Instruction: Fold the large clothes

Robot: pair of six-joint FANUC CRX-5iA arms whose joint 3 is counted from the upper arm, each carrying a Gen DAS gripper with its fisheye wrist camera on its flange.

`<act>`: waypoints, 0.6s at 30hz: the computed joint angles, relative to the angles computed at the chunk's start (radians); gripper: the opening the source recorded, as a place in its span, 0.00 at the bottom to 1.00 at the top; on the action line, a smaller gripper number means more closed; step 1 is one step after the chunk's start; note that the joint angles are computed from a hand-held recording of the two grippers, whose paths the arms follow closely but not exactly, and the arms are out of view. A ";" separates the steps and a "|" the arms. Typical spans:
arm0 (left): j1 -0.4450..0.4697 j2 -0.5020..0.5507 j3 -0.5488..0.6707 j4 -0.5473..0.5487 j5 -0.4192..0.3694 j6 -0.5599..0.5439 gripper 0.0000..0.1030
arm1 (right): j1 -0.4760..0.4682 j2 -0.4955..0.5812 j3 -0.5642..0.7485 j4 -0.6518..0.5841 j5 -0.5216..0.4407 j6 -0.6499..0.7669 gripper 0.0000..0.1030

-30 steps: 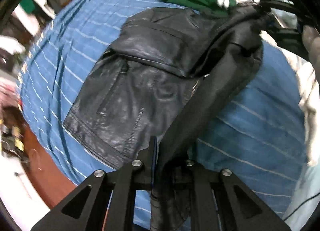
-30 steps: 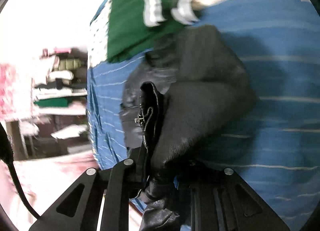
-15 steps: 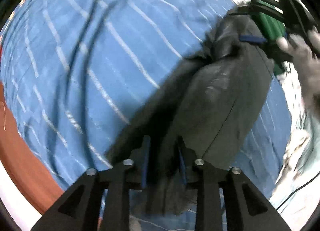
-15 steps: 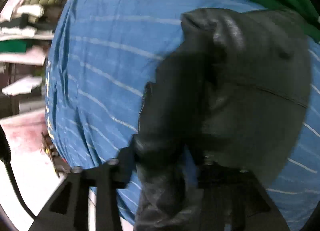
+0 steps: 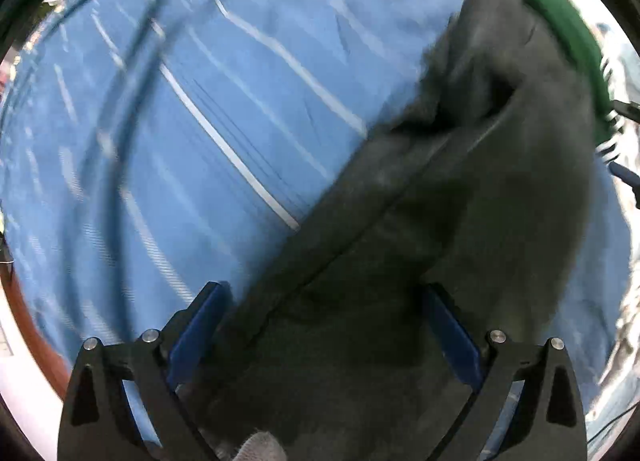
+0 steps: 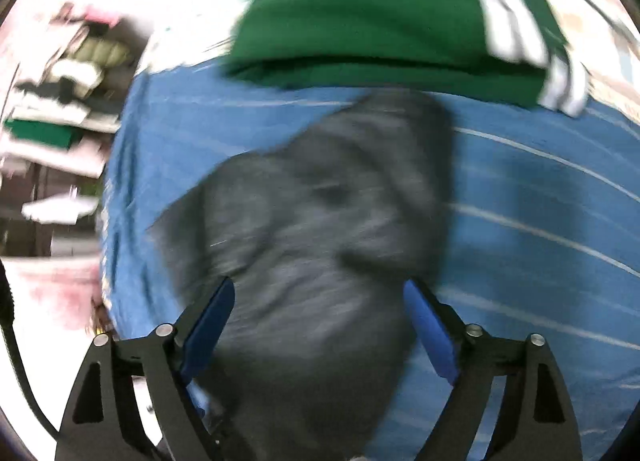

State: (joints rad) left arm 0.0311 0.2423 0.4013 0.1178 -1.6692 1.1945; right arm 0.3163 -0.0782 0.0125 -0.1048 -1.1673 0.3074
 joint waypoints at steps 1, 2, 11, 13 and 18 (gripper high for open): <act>-0.007 -0.004 -0.017 -0.012 0.020 0.005 1.00 | -0.030 -0.021 -0.048 -0.028 0.032 0.019 0.86; -0.009 -0.007 -0.030 -0.011 0.036 0.003 1.00 | -0.065 -0.029 -0.084 -0.077 0.069 0.064 0.86; -0.019 -0.002 -0.036 -0.016 0.045 -0.013 1.00 | -0.360 0.021 -0.169 -0.685 0.333 0.655 0.91; -0.037 0.017 -0.003 -0.026 0.034 -0.004 1.00 | -0.353 0.057 -0.145 -0.696 0.330 0.697 0.91; -0.083 0.060 0.080 -0.074 0.004 -0.023 1.00 | -0.305 0.066 -0.153 -0.647 0.374 0.637 0.31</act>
